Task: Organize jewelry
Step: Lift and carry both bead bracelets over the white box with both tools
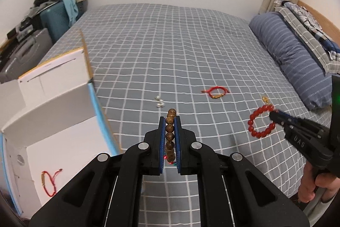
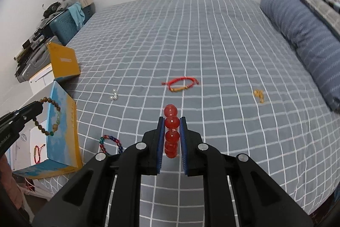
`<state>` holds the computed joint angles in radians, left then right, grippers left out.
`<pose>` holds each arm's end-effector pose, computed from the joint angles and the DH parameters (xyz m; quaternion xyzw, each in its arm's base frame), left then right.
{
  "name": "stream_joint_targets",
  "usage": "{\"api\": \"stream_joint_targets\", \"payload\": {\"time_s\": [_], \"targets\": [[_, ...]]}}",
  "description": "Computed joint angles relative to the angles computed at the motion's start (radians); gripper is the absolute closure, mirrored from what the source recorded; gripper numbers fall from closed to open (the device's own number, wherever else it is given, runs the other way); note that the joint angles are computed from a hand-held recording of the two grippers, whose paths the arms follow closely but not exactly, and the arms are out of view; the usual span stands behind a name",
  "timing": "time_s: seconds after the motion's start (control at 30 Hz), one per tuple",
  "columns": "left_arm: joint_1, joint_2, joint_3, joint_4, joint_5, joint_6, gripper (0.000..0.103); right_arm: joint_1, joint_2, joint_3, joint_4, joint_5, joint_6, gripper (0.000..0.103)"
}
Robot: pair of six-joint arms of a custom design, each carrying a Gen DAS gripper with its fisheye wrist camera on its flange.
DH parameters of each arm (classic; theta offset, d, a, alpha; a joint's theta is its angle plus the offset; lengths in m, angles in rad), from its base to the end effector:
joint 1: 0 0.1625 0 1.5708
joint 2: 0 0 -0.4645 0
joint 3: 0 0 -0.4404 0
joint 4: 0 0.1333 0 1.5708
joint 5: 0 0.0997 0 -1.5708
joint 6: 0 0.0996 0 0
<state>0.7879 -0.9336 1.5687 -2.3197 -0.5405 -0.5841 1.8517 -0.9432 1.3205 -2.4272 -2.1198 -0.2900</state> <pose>-0.3639 -0.6758 0.2350 0.0583 0.8673 -0.3490 0.3501 0.3026 -0.7555 0.3468 0.2016 -0.9153 0.2272 0.2644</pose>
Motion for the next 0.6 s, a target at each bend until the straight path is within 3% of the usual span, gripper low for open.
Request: {"api": "stream_joint_targets", "payload": {"time_s": [0.23,0.6], "targets": [[-0.002,-0.090,0.071,0.035,0.041,-0.087,0.096,0.031,0.036,-0.026,0.006,0.041,-0.004,0.090],[-0.009,-0.253,0.172,0.232,0.140,-0.318,0.096,0.109,0.101,-0.049,0.011,0.111,-0.033,0.090]]}}
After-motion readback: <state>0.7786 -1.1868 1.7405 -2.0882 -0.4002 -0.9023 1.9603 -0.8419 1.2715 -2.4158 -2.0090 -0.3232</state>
